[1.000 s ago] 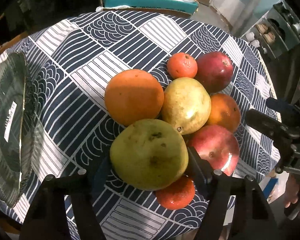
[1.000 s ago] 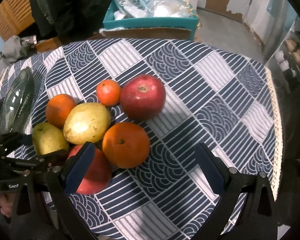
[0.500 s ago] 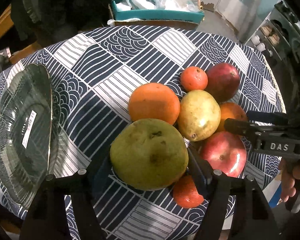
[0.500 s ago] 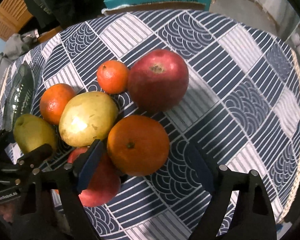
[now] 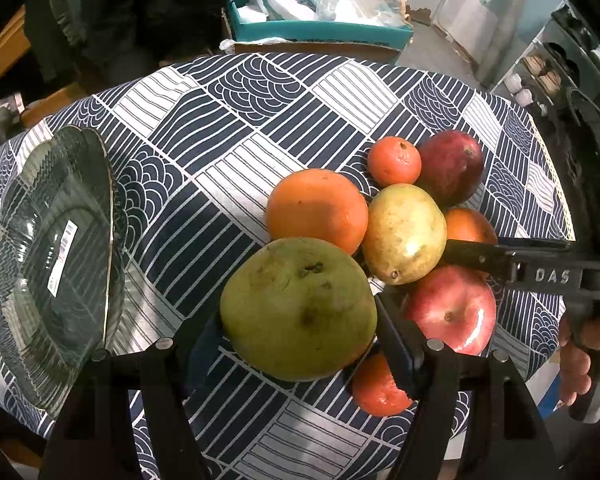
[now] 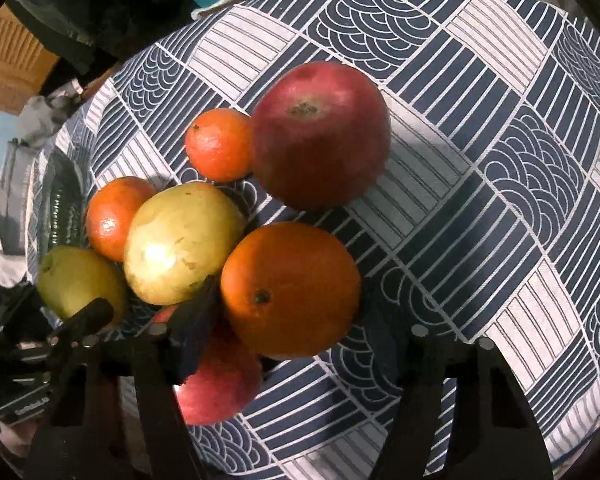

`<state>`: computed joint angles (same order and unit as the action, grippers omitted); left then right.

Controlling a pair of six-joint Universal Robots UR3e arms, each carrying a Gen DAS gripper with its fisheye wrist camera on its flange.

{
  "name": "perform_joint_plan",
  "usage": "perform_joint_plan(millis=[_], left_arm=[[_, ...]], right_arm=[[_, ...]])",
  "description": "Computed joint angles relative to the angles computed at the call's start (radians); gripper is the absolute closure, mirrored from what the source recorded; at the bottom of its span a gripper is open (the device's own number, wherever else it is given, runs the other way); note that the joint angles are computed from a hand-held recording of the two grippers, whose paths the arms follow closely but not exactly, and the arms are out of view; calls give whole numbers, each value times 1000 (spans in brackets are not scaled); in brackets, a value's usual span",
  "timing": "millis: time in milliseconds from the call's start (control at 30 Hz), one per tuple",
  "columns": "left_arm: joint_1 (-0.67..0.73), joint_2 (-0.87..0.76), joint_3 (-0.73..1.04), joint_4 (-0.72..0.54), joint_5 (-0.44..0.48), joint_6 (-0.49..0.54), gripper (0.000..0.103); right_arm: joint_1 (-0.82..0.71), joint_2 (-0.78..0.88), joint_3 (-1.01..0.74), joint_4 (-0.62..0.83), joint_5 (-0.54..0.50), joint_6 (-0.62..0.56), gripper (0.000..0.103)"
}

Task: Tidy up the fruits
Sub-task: 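Close the left tool on the large green pear while the right tool grasps a large orange, then lift and carry the pear and orange in both tools over the glass bowl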

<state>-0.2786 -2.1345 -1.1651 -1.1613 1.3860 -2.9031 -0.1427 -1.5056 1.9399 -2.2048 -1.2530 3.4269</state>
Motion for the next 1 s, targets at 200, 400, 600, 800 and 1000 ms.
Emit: perform_joint_plan(millis=[200,400,600,800,1000], left_arm=[[5,27,-22,21,2,10,29],[19,54,-27,21,-14,6,29],[24,80,-30,22,-20,0,29],[34,115,-47,46,-22,1,29],[54,156,-59,58,-37,-1,29]], right_arm=[[76,13,-53,12,-157,-1,36],[125,-29,-60,2,-273,-3,36],[170,-43,-85,-8,-343,0,36],[218,-66,-101,-41,-409,21,36],[241,-99,-120,-49,-432,30,36]])
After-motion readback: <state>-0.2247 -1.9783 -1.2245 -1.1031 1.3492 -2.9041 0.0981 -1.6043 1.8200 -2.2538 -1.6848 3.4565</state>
